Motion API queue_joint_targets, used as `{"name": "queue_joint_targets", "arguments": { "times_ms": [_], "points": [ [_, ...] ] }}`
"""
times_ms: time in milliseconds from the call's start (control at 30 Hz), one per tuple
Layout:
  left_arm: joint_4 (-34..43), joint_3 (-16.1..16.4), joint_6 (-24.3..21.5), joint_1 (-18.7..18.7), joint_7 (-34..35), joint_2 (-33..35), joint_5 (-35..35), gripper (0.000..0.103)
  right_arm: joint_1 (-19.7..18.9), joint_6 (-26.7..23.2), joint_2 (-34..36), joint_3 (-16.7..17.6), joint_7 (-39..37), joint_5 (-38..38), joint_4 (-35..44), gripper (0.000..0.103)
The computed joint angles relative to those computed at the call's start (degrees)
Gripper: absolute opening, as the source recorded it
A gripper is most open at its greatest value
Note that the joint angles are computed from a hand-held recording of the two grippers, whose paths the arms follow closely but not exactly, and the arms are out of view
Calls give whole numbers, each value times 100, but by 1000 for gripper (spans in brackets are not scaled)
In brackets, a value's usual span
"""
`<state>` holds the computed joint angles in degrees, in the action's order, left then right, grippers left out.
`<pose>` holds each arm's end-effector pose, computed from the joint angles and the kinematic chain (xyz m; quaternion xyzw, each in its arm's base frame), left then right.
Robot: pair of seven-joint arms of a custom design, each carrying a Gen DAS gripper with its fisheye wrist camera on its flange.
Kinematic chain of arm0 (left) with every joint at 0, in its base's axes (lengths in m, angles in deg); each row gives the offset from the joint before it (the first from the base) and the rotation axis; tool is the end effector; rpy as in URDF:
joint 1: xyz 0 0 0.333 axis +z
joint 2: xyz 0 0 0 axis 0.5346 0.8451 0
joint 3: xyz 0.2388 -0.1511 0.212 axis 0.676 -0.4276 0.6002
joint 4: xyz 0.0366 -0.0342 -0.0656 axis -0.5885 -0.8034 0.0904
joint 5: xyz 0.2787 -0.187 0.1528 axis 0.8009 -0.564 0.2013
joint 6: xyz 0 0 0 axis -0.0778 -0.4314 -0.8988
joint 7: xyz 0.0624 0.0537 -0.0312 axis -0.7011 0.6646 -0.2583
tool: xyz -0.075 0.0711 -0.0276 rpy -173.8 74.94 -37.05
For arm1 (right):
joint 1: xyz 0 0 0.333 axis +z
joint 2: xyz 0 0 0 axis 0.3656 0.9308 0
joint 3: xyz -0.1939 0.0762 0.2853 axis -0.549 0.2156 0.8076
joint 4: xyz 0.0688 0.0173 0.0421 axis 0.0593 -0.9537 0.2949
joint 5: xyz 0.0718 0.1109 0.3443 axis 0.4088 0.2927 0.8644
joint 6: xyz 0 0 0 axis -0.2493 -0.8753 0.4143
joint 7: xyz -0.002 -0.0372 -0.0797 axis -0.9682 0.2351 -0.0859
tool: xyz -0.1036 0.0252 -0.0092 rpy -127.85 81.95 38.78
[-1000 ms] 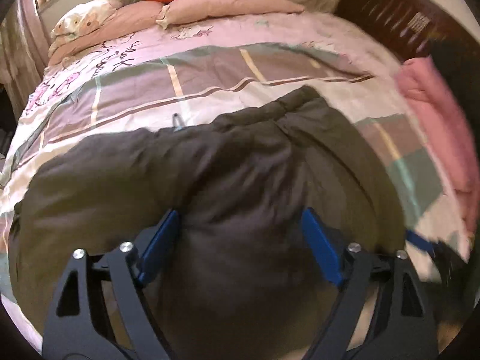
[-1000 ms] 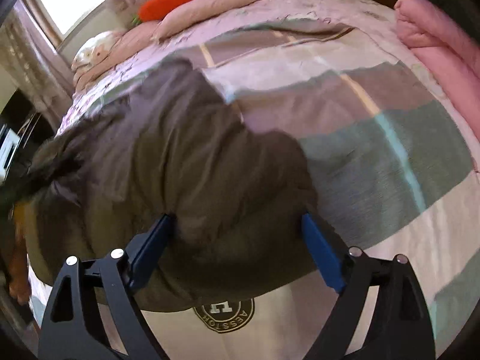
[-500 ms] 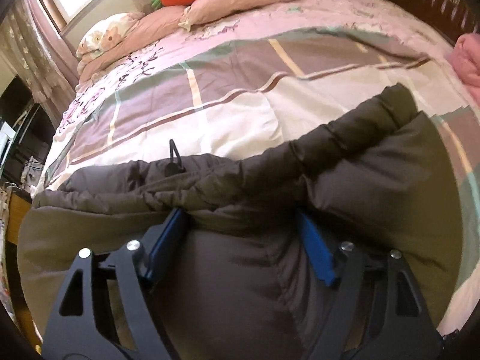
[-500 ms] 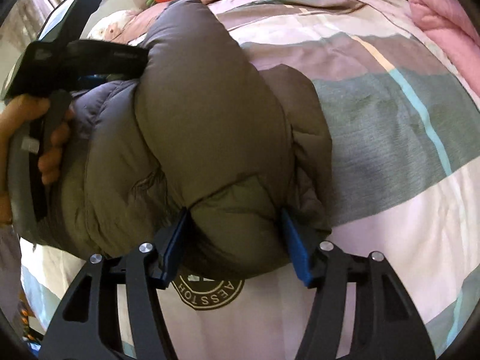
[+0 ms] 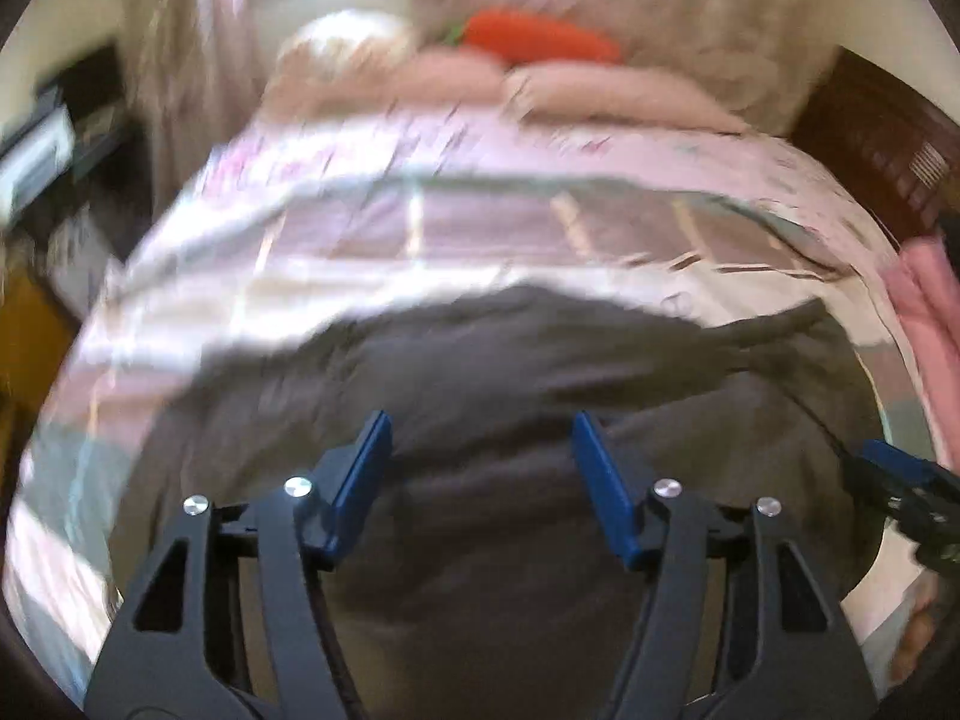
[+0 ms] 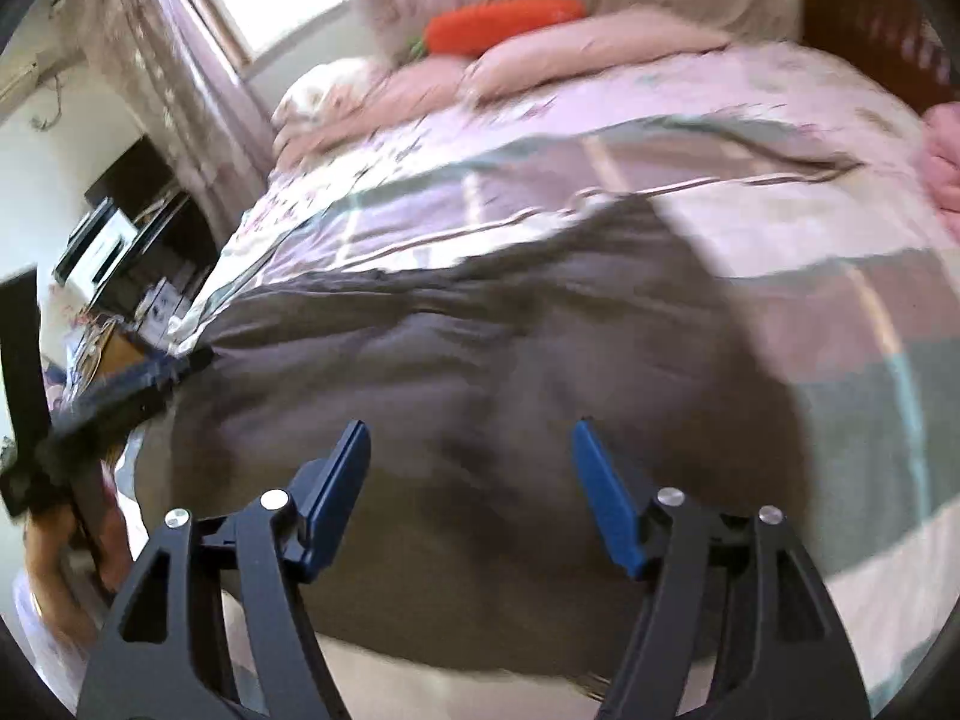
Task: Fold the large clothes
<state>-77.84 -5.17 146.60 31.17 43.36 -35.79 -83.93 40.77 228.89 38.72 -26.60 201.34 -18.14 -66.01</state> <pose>0.6558 -0.1251 0.4988 -0.5311 0.7871 -0.2702 0.1594 0.5093 0.2472 0.4944 -0.5022 0.7906 -0.1522 0.3155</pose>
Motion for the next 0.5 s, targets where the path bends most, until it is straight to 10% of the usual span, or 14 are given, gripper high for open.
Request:
{"name": "queue_joint_targets", "arguments": {
  "times_ms": [100,233,500],
  "points": [
    [457,-12,-557,95,25,457,-101,67,100,-525,996,148,-1126,831,1205,70],
    [434,142,-137,-58,-147,762,279,69,786,-1662,1972,-287,-1182,442,2418,77],
    [727,243,42,-195,-552,1255,665,71,949,-2149,2627,-583,-1516,812,3056,78]
  ]
}}
